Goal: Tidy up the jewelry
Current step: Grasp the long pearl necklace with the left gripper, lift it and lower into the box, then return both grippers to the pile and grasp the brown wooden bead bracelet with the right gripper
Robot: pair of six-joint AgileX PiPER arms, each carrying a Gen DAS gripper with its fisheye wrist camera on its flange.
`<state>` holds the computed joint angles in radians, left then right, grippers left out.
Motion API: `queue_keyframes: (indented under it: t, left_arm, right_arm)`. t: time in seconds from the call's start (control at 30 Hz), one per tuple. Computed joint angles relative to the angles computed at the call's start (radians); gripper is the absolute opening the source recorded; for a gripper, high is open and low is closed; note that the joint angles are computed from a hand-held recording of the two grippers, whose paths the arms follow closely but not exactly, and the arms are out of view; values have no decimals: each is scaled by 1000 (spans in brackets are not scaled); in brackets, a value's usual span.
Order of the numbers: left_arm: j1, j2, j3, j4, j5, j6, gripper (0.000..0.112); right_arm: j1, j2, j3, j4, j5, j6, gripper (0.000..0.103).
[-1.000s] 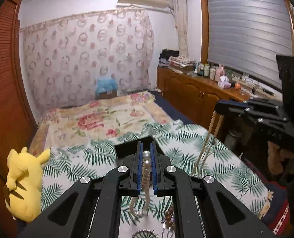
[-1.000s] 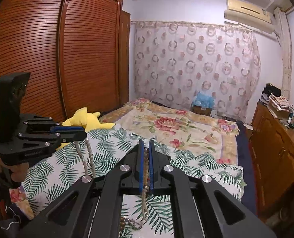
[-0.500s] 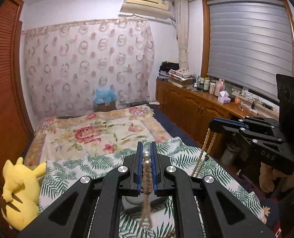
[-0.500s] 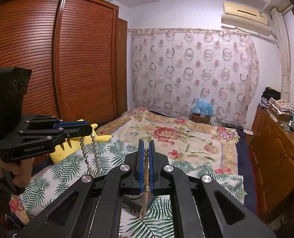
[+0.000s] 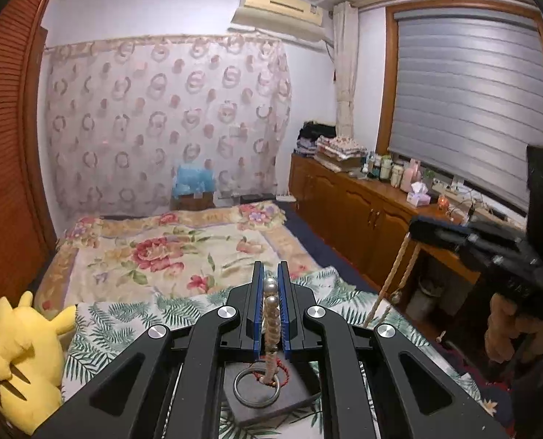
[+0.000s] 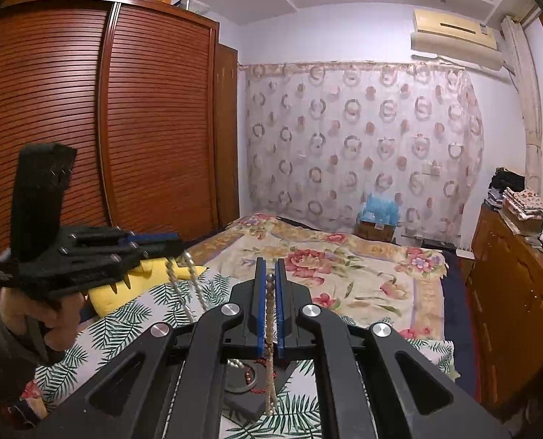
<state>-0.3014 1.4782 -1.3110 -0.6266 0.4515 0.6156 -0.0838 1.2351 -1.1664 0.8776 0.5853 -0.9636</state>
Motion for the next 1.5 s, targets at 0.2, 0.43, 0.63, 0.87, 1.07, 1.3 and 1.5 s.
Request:
queue_keyframes:
  t: [0.2,0.43,0.63,0.87,1.07,1.3,1.5]
  left_arm:
    - [7,95,33,-13,-23,33,7]
    - [34,171,52,-66,-17,97,7]
    - [42,178,83,-88,-35,125,7]
    - [56,152,157,-88,-70,152,18]
    - [80,94,291,-162,-101,255,21]
    - [109,25,433,-276,-116,383,24]
    - [123,-34,526,-338,-121,457,24]
  right_arm:
    - [39,35,-5,39,-50,-31,6]
    - [91,92,-22,32,-91,-22,6]
    - [139,169,-43,-34,-127,38,6]
    - [179,253,-19,-92,-170,91,6]
    - [216,335,28,-92,-218,99,6]
    - [253,326,91,-123,-290,123,6]
    - [250,227,214,-78,-303,80,7]
